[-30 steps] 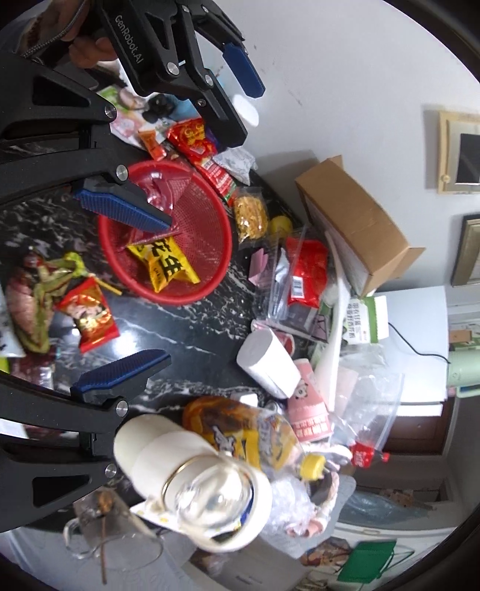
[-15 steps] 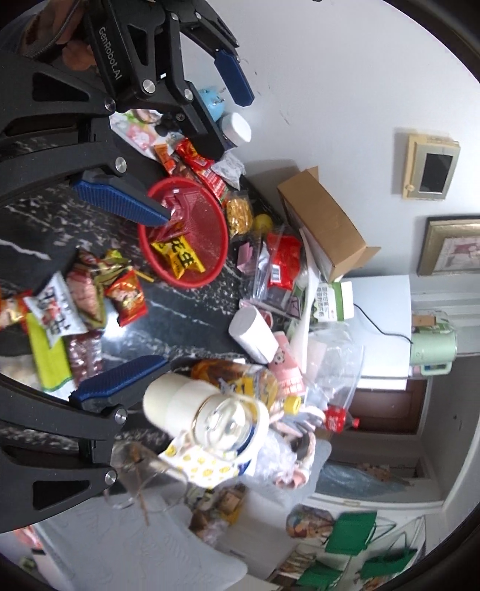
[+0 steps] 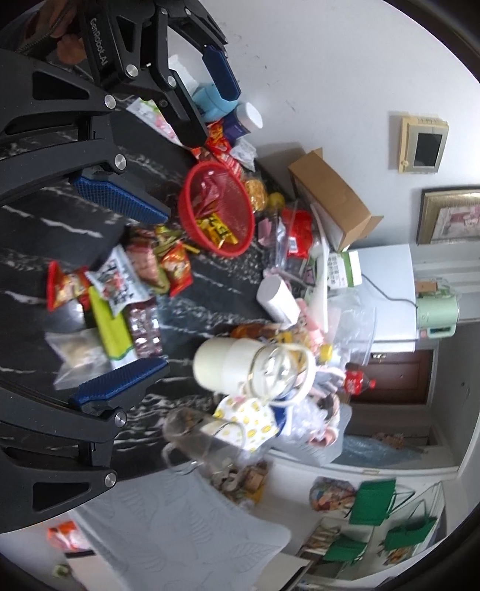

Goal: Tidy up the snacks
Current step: 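Move both grippers back toward the snack pile on the table, then grasp the red cartoon candy packet with the left gripper while the right gripper grasps the clear zip bag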

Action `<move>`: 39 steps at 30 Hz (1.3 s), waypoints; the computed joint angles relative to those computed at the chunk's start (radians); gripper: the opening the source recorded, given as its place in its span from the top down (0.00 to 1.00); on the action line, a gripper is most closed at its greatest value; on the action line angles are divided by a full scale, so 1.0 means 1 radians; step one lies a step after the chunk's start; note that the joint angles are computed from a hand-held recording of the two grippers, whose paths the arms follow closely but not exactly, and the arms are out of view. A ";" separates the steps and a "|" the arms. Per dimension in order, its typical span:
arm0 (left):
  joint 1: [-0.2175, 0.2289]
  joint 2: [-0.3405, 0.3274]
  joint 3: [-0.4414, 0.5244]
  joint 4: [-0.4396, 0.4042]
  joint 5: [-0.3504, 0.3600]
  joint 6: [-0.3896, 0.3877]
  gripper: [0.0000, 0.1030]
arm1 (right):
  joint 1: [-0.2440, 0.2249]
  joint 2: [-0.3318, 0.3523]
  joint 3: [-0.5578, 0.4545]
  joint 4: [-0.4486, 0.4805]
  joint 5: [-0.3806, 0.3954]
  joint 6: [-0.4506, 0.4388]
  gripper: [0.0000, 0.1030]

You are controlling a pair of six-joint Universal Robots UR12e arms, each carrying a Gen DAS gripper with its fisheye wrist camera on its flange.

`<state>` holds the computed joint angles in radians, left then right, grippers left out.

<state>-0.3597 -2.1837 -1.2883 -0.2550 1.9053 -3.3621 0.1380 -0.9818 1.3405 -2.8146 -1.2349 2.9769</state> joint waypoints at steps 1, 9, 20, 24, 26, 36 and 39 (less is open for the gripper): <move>-0.001 0.000 0.000 -0.003 -0.009 -0.001 0.15 | -0.002 -0.004 0.009 -0.003 -0.002 0.004 0.27; -0.016 -0.007 -0.016 -0.015 -0.088 -0.010 0.15 | -0.024 -0.031 0.083 -0.009 -0.016 0.030 0.27; -0.025 -0.034 -0.011 -0.059 -0.177 -0.058 0.15 | -0.050 -0.040 0.144 0.026 -0.028 0.062 0.27; -0.028 -0.048 -0.006 -0.070 -0.186 -0.081 0.15 | -0.057 -0.035 0.154 0.042 -0.025 0.065 0.27; -0.028 -0.055 -0.001 -0.080 -0.194 -0.092 0.15 | -0.060 -0.033 0.157 0.050 -0.025 0.065 0.27; -0.030 -0.112 0.073 -0.166 -0.198 -0.136 0.15 | -0.074 -0.010 0.153 0.085 -0.013 0.060 0.27; -0.032 -0.127 0.094 -0.193 -0.192 -0.141 0.15 | -0.079 -0.004 0.148 0.087 -0.015 0.063 0.27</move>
